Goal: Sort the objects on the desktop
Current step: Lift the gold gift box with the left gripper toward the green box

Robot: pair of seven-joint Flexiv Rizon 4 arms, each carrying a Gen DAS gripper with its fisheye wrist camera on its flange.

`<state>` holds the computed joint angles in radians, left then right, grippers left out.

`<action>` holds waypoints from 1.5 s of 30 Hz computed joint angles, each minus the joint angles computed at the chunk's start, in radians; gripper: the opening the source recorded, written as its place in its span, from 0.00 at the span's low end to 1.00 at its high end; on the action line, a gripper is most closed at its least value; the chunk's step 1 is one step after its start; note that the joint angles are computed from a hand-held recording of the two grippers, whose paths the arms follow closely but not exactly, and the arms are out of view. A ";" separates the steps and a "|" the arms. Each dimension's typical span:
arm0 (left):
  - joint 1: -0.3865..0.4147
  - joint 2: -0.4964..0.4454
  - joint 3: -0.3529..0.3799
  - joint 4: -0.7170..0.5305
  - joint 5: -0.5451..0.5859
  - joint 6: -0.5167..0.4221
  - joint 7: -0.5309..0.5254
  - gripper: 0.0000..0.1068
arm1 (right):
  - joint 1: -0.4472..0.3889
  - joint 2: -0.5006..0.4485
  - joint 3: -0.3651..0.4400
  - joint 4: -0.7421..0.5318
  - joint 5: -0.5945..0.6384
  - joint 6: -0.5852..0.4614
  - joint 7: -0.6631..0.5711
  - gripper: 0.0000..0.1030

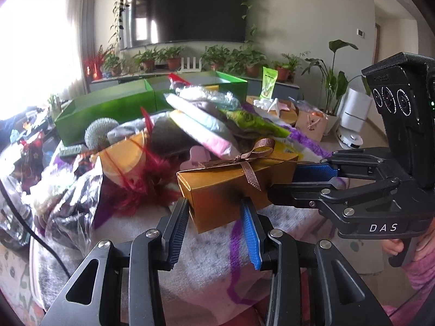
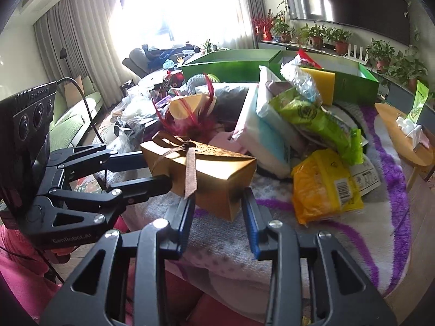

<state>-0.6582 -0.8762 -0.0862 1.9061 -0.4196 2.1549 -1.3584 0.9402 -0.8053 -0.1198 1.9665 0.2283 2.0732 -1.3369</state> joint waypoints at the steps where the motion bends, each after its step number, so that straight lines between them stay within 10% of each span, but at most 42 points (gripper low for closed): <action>1: -0.009 0.003 0.008 -0.004 -0.006 0.002 0.006 0.36 | 0.008 0.004 -0.010 0.003 0.006 0.002 -0.004 0.34; 25: -0.078 -0.024 0.079 -0.236 -0.122 -0.095 0.206 0.36 | -0.062 0.058 -0.045 -0.035 0.017 -0.010 -0.073 0.35; 45: -0.117 -0.097 0.213 -0.472 -0.110 -0.306 0.166 0.36 | -0.200 0.053 -0.017 -0.125 -0.101 -0.060 -0.043 0.35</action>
<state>-0.7751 -0.9733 0.1271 1.4342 -0.5297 1.8490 -1.1925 0.7405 -0.7522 -0.1370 1.8412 0.1272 2.0136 -1.3804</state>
